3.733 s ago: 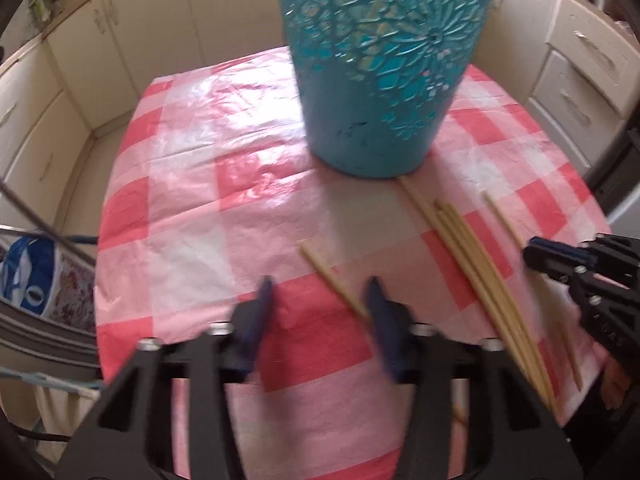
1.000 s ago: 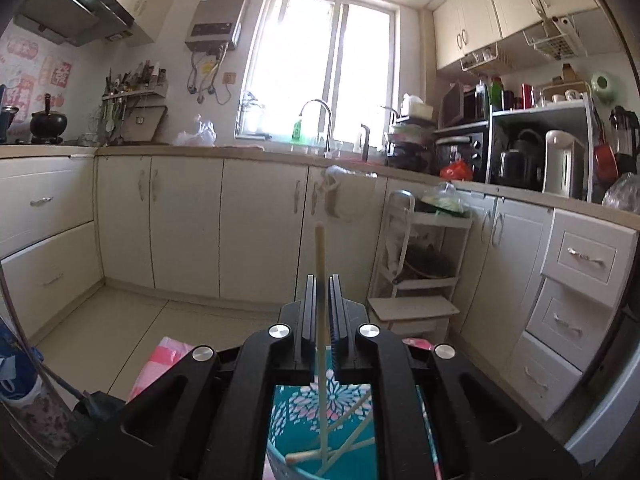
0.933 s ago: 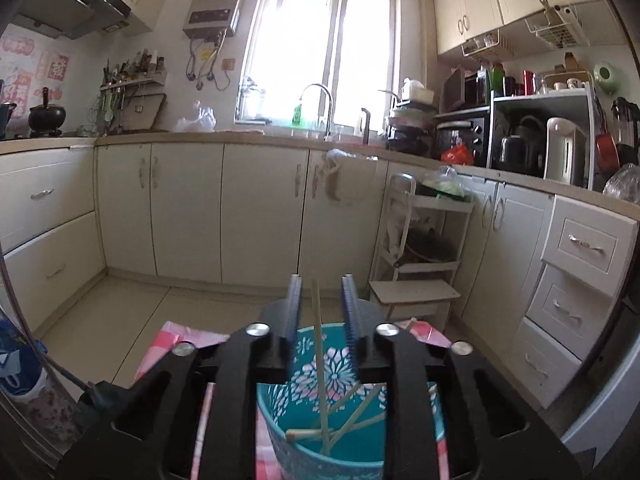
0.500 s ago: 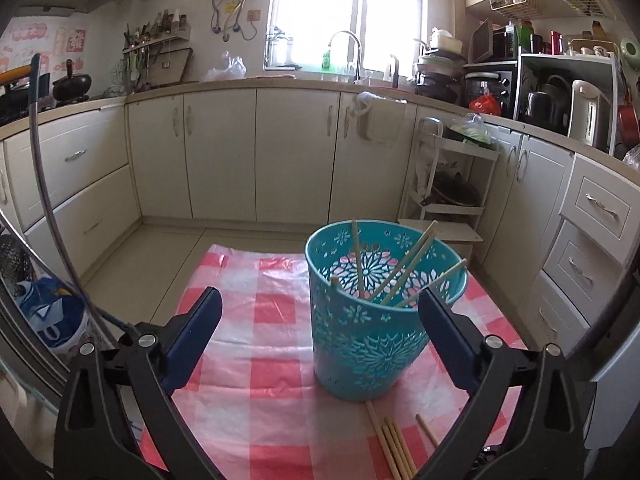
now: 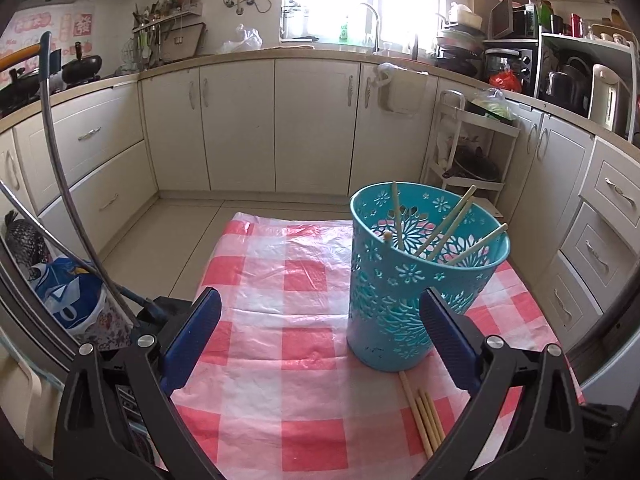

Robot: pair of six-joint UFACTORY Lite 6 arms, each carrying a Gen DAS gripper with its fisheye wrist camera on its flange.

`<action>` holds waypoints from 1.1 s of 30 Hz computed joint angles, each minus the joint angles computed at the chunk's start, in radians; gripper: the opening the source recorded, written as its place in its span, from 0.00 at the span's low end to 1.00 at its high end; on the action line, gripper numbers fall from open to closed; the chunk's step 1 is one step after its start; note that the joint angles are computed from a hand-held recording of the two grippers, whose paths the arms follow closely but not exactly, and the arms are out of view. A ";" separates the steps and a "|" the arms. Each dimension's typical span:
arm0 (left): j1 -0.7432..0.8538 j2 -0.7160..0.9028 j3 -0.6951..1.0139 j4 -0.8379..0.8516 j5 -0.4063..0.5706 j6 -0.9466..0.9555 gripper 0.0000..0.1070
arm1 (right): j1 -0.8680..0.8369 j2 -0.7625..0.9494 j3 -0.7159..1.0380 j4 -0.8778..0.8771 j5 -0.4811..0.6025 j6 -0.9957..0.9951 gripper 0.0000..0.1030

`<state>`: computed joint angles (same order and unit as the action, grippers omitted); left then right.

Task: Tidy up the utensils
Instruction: 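Lift the gripped stick over the bin and open the right tool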

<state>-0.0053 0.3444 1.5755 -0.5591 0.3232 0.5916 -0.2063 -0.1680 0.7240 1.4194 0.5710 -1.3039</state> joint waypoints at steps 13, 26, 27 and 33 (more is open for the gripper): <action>0.070 0.088 0.122 -0.010 0.124 -0.053 0.89 | 0.033 0.102 0.507 -0.054 0.129 0.236 0.06; 0.107 0.146 0.196 -0.001 0.185 -0.138 0.89 | 0.091 0.410 1.085 -0.485 0.052 0.651 0.06; 0.105 0.147 0.197 0.002 0.185 -0.139 0.89 | 0.104 0.431 1.111 -0.527 0.027 0.685 0.06; 0.095 0.158 0.210 0.037 0.197 -0.166 0.89 | 0.192 0.611 1.204 -0.845 -0.101 0.926 0.06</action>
